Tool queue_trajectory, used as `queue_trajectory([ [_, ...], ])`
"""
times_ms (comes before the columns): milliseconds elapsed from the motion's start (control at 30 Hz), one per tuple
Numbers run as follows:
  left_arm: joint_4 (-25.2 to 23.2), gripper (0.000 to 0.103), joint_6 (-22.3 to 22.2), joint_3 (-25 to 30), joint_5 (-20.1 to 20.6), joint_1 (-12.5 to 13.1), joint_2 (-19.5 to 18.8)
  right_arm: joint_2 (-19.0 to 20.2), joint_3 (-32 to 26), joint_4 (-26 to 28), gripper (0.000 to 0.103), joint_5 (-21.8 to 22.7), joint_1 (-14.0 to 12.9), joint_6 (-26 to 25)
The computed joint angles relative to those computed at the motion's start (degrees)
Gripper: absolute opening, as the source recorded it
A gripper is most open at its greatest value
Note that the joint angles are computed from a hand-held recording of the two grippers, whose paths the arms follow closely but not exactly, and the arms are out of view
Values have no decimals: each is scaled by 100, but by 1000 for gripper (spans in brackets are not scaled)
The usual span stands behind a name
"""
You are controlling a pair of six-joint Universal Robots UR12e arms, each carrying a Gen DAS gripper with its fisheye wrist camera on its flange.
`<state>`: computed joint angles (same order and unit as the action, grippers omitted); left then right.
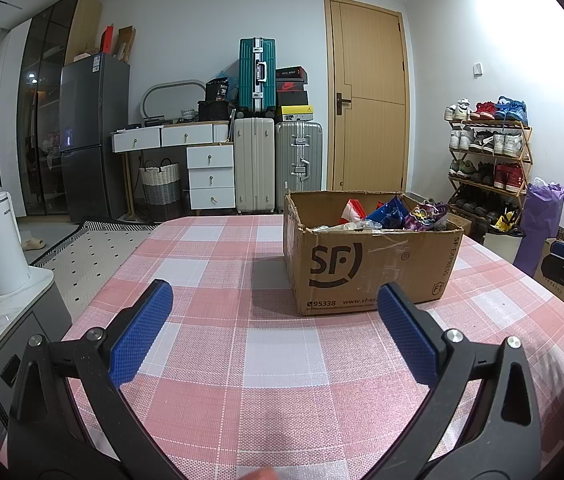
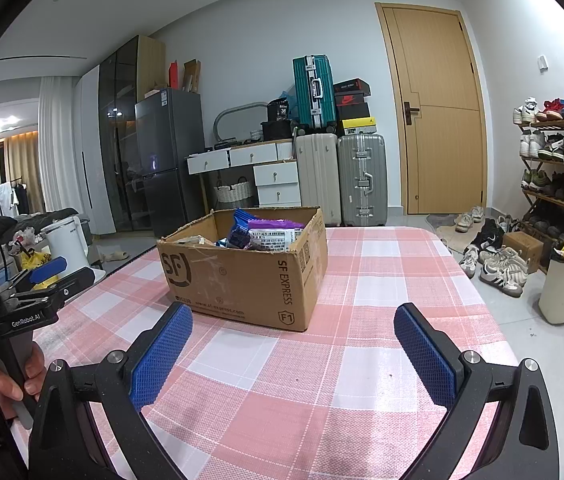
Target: Organize snacks
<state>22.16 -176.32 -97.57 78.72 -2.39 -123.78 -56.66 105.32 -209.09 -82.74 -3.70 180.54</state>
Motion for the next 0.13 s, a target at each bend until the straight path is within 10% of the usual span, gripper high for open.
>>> queue_trajectory([
  [133,-9,102,-3,2,-1,4,-1,-1,1,-2,103,2,-1,2],
])
